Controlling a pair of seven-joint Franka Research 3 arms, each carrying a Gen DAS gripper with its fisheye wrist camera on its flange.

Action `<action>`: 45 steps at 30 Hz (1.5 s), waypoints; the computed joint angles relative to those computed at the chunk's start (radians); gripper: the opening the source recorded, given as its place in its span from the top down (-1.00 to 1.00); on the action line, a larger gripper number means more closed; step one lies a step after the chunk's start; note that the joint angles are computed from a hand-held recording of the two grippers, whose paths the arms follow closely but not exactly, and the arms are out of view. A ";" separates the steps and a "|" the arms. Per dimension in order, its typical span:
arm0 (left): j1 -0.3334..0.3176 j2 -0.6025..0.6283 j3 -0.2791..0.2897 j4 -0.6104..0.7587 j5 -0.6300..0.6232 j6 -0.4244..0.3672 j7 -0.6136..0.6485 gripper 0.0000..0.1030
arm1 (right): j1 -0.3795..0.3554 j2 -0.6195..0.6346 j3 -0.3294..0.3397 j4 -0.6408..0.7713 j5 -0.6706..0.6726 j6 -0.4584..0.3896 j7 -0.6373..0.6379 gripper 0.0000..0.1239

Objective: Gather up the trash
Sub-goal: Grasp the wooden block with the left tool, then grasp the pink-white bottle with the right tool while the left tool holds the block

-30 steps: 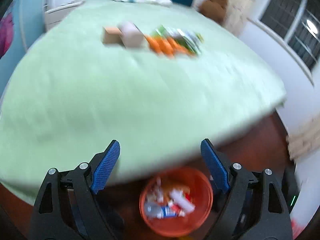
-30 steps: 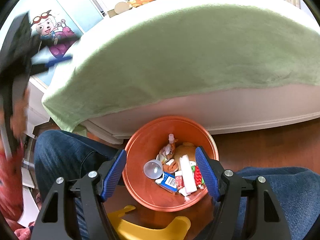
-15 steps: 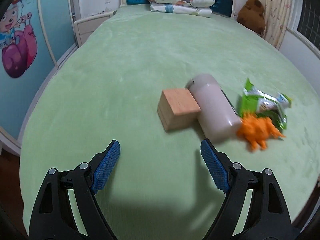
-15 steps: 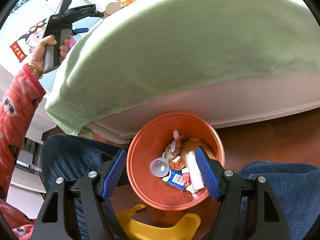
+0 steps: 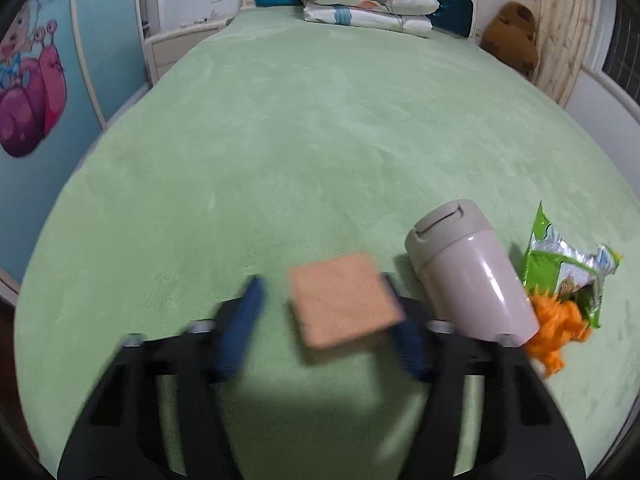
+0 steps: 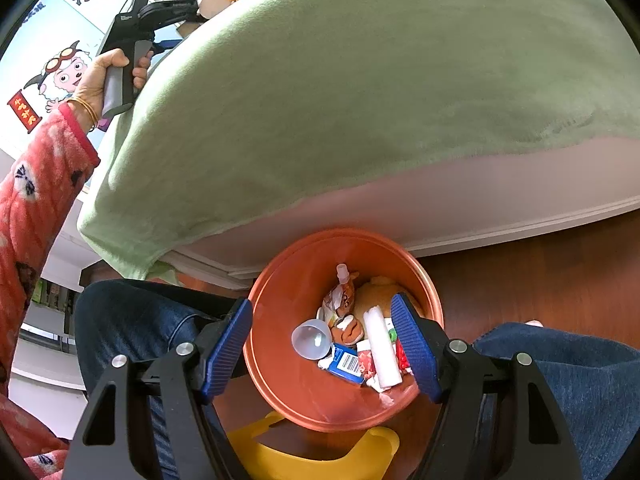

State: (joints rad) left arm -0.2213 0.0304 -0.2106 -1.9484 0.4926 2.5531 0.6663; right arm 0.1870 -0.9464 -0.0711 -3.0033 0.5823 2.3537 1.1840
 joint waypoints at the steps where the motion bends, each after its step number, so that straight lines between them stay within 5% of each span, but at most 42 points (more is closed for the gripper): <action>1: -0.001 -0.001 0.000 -0.001 0.007 0.007 -0.003 0.20 | 0.003 0.005 -0.001 0.002 0.001 0.005 0.000 -0.13; 12: 0.000 -0.153 -0.025 -0.119 0.033 0.054 -0.035 0.21 | 0.020 -0.040 0.006 0.015 -0.003 -0.001 0.000 -0.13; 17: -0.012 -0.316 -0.040 -0.250 -0.005 0.055 -0.003 0.21 | 0.097 -0.007 -0.011 0.117 0.036 0.023 -0.069 -0.13; 23: -0.025 -0.502 -0.048 -0.405 -0.058 0.078 0.058 0.21 | 0.198 0.288 0.019 0.429 0.105 0.161 -0.208 -0.12; 27: -0.027 -0.588 -0.042 -0.478 -0.086 0.094 0.069 0.21 | 0.185 0.592 0.067 0.751 0.095 0.138 -0.187 -0.07; 32: -0.027 -0.640 -0.015 -0.534 -0.143 0.123 0.095 0.21 | 0.154 0.939 0.153 1.130 -0.146 0.107 0.054 -0.07; 36: -0.022 -0.653 -0.006 -0.553 -0.173 0.135 0.113 0.21 | 0.185 1.127 0.159 1.338 -0.418 0.062 0.275 -0.07; 40: -0.020 -0.657 -0.003 -0.564 -0.197 0.144 0.126 0.21 | 0.241 1.233 0.125 1.460 -0.594 -0.008 0.415 -0.05; 45: -0.006 -0.654 -0.014 -0.567 -0.206 0.134 0.122 0.21 | 0.290 1.283 0.089 1.520 -0.778 -0.078 0.504 0.23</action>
State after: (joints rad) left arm -0.2275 -0.6238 -0.2247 -2.5151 0.2864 2.6871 0.7886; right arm 0.4770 0.3367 0.0179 -1.4833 -0.1956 2.2756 1.6876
